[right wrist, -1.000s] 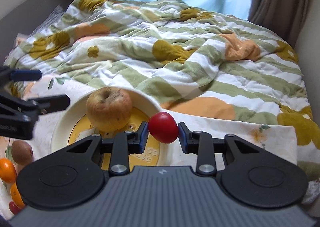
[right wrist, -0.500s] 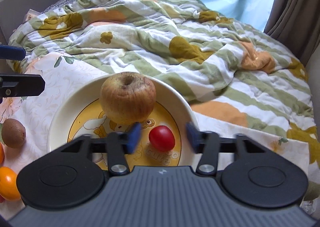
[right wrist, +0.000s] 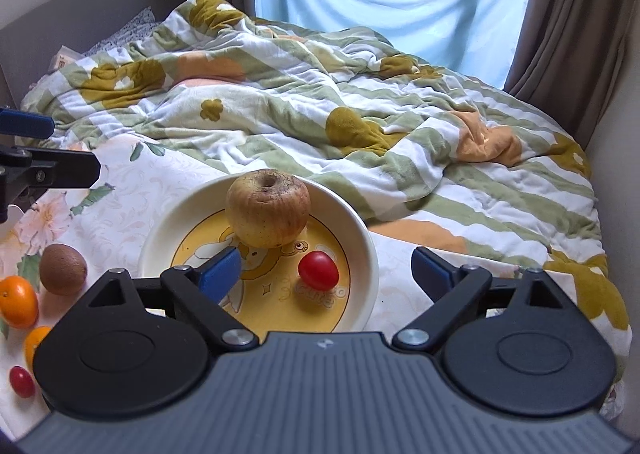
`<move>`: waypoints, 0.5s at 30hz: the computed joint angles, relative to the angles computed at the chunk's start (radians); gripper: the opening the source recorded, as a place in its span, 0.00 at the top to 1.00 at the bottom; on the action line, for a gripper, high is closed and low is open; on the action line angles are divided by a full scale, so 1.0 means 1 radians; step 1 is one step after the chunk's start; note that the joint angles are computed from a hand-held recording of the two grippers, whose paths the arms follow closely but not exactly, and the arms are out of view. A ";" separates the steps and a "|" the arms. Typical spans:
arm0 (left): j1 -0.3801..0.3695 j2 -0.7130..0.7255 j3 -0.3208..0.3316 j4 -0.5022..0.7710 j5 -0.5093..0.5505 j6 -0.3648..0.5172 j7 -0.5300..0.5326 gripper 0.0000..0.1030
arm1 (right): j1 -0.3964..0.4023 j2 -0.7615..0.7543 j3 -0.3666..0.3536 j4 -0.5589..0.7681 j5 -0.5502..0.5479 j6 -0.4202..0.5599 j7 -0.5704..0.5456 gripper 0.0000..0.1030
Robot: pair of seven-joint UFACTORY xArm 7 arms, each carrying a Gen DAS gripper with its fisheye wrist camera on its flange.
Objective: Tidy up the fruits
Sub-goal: 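Lower the red tomato into the bowl beside the apple and open the right tool, then grasp the small red cherry tomato with the left tool while the right tool approaches a green apple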
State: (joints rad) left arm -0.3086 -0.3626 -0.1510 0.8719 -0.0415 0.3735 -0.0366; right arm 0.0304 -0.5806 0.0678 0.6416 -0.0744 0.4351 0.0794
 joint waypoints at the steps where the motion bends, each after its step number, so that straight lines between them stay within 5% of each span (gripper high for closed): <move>1: 0.006 -0.020 -0.009 -0.011 0.009 0.005 -0.012 0.00 | 0.003 -0.021 -0.003 -0.004 0.005 0.016 0.001 0.00; 15: 0.013 -0.380 -0.095 -0.197 0.054 0.098 -0.214 0.00 | 0.024 -0.386 -0.006 -0.066 0.043 0.269 0.025 0.00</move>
